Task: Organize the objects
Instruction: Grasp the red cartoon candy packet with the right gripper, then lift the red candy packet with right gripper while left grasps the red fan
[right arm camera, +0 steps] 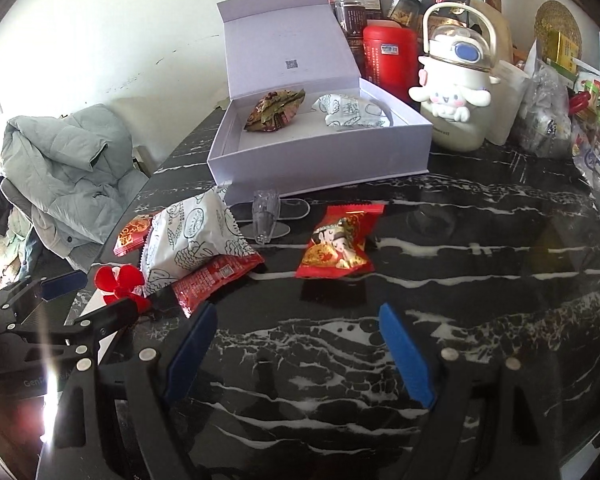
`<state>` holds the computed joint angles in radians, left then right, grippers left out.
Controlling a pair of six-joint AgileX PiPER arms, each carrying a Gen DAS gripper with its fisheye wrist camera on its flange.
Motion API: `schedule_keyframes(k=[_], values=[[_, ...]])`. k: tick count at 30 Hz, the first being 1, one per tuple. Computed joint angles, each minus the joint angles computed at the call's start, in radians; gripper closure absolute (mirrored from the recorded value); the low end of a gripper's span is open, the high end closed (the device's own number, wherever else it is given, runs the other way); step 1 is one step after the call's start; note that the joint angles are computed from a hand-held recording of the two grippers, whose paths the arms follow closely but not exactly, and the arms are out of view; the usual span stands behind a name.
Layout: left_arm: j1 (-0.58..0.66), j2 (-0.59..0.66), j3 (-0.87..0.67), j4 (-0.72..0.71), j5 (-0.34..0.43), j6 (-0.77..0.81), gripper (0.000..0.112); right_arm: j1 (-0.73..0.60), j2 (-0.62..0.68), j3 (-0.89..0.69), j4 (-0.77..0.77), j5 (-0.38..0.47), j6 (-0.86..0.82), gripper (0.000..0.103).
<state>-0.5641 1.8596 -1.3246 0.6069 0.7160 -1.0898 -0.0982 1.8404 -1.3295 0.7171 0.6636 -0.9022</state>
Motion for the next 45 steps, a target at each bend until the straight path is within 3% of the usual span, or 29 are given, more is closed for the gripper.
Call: schedule_keyframes(k=[7,13,26,32,33,38,45], values=[[0.021,0.011,0.008,-0.036,-0.039,0.025,0.026,0.011,0.032,-0.022,-0.049,-0.028,0.058,0.019],[0.042,0.029,-0.010,-0.101,-0.068,0.098,0.035,0.019,0.055,-0.048,-0.069,-0.084,0.109,0.019],[0.038,0.084,-0.093,-0.084,-0.023,0.178,0.062,0.070,0.193,-0.243,-0.212,-0.081,0.249,0.018],[0.062,0.072,-0.090,-0.173,-0.061,0.241,0.069,0.082,0.283,-0.375,-0.277,-0.009,0.325,0.018],[0.054,0.069,-0.084,-0.172,-0.065,0.238,0.069,0.083,0.297,-0.395,-0.286,0.009,0.326,0.020],[0.020,0.049,-0.051,-0.181,-0.104,0.238,0.069,0.082,0.296,-0.381,-0.289,-0.003,0.297,0.055],[0.015,0.048,-0.047,-0.263,-0.125,0.290,0.069,0.037,0.248,-0.302,-0.224,-0.003,0.229,0.059]])
